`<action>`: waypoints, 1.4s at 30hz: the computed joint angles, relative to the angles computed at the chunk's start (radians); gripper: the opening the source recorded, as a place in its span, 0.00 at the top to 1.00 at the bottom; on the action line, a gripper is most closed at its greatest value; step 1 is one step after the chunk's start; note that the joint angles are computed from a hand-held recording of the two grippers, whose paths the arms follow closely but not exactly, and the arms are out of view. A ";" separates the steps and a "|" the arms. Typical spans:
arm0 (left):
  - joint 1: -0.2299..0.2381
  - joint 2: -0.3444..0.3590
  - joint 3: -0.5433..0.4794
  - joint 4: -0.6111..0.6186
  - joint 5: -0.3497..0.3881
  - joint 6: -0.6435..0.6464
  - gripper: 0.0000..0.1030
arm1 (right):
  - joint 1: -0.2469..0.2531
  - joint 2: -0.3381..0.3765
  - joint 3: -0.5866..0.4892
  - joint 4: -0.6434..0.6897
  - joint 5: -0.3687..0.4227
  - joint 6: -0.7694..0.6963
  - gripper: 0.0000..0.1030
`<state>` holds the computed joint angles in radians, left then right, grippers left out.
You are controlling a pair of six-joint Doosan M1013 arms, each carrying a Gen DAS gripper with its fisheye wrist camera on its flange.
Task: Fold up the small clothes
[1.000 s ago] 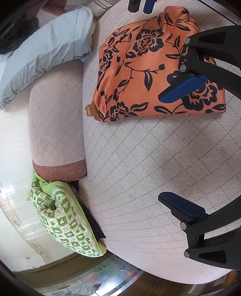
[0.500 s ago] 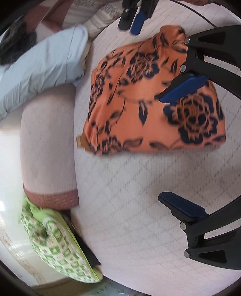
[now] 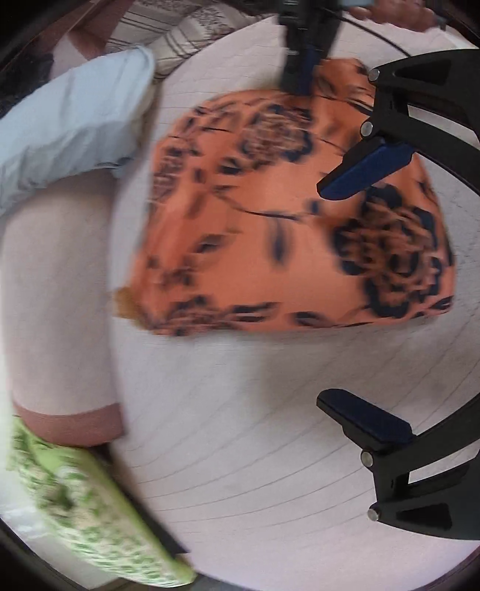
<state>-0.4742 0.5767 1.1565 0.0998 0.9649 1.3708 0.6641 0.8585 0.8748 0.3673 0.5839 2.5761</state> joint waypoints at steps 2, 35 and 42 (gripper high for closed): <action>-0.002 0.045 -0.087 0.018 0.057 -0.010 0.01 | -0.004 -0.014 0.032 0.056 -0.041 -0.031 0.73; -0.069 0.428 -0.713 0.003 0.456 -0.034 0.00 | -0.020 -0.167 0.327 0.091 -0.381 0.068 0.72; 0.009 0.223 -0.393 -0.096 0.246 -0.045 0.00 | -0.020 -0.161 0.314 0.118 -0.371 0.046 0.33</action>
